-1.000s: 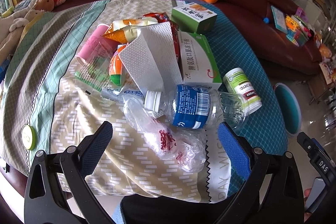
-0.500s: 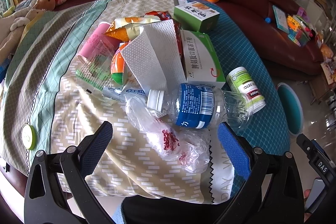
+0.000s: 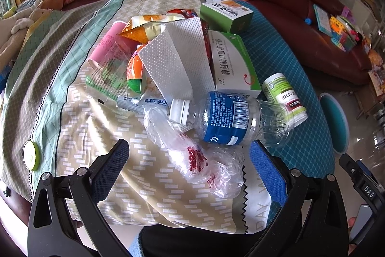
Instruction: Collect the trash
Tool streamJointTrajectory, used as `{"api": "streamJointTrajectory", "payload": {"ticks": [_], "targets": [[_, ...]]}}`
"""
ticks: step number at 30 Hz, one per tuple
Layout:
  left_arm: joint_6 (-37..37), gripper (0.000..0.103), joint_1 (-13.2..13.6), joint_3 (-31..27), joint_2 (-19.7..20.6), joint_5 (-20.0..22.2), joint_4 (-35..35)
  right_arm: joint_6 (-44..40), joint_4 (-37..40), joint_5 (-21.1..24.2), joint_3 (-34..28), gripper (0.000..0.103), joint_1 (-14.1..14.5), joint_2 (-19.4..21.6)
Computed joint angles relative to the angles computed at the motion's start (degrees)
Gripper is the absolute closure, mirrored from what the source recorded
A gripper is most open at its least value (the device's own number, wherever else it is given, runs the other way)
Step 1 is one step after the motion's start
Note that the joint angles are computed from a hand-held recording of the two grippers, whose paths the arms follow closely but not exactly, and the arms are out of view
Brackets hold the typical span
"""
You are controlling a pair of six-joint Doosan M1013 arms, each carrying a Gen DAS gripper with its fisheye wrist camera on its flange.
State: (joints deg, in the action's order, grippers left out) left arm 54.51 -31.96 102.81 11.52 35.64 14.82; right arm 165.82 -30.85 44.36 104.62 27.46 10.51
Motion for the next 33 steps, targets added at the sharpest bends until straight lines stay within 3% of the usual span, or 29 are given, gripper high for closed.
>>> {"api": "streamJointTrajectory", "payload": {"ticks": [13,20,24,28,33], "targets": [[0.36,0.003,-0.05,0.43,0.12,-0.48,0.06,0.32,-0.18,-0.29,0.16,0.006,0.01,0.14],[0.85,0.003,0.35,1.15,-0.17,-2.51,0.58,-4.17,-2.48,-5.57,0.48,0.006,0.6,-0.33],[3.71,0.003,2.16,1.16,-0.36,-3.53,-1.78,-15.8,3.57,-8.01,-1.66,0.006,-0.25,-0.01],[5.19,0.003,4.55,1.56,-0.59,-4.7,-3.88,-33.42,12.55,-8.26,-6.0,0.006,-0.7,1.96],[10.35,0.003,7.71,2.01,-0.33,-6.29,-9.6,-57.41,25.23,-4.35,-13.91,0.006,-0.19,6.94]]}}
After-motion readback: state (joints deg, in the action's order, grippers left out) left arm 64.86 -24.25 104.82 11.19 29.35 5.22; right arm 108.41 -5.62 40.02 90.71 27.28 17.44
